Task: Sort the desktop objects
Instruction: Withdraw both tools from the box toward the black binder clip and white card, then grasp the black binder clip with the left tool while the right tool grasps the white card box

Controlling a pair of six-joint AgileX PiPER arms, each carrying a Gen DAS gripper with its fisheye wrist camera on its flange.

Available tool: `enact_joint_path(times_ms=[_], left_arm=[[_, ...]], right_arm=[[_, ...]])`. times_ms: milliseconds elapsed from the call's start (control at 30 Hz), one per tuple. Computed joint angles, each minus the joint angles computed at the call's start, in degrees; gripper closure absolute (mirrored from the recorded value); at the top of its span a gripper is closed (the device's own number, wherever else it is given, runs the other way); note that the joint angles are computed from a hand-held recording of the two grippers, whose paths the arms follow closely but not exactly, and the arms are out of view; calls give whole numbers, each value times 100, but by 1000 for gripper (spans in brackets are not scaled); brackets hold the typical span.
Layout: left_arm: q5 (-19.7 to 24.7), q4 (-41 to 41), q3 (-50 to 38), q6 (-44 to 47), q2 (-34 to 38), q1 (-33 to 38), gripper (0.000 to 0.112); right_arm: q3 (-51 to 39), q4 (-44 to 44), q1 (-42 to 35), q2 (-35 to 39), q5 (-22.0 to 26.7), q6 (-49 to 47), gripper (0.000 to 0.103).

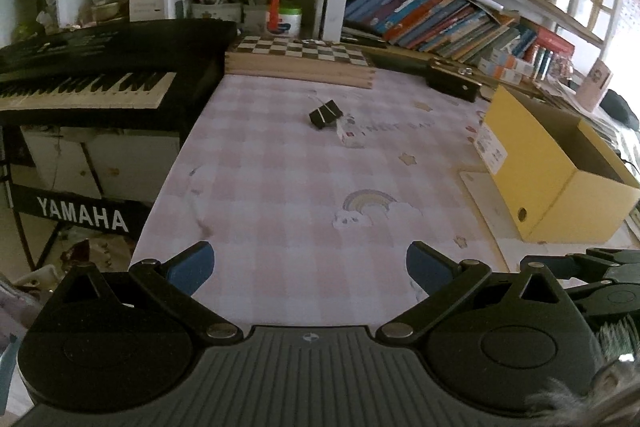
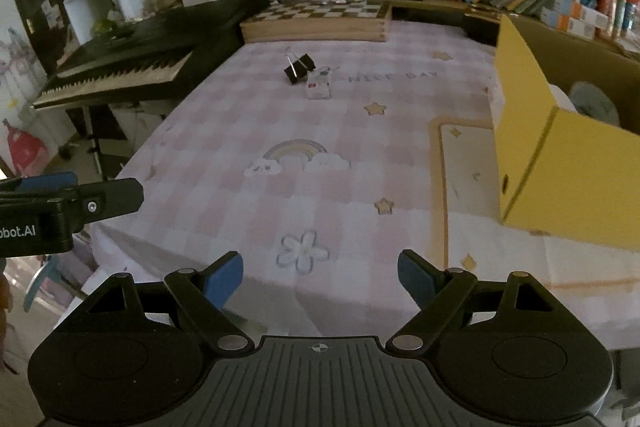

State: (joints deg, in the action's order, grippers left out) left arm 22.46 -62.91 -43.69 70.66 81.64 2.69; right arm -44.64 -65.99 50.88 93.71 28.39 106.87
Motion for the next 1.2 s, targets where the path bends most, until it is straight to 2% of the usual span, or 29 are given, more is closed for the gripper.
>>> enact_joint_path(times_ms=[167, 633, 967, 1200], left_arm=[[-257, 153, -637, -415, 609, -347, 9], [-595, 2342, -2404, -3081, 1984, -1197, 9], [-741, 4626, -3728, -5579, 2909, -1576, 9], [-700, 6455, -4731, -7262, 3691, -1876, 9]], right_arm=[[-240, -76, -592, 162, -309, -428, 16], [-1181, 807, -2174, 725, -1101, -2536, 17], [-2305, 1808, -2990, 1327, -1457, -4032, 17], [-3155, 3333, -3322, 1815, -1620, -5938, 17]])
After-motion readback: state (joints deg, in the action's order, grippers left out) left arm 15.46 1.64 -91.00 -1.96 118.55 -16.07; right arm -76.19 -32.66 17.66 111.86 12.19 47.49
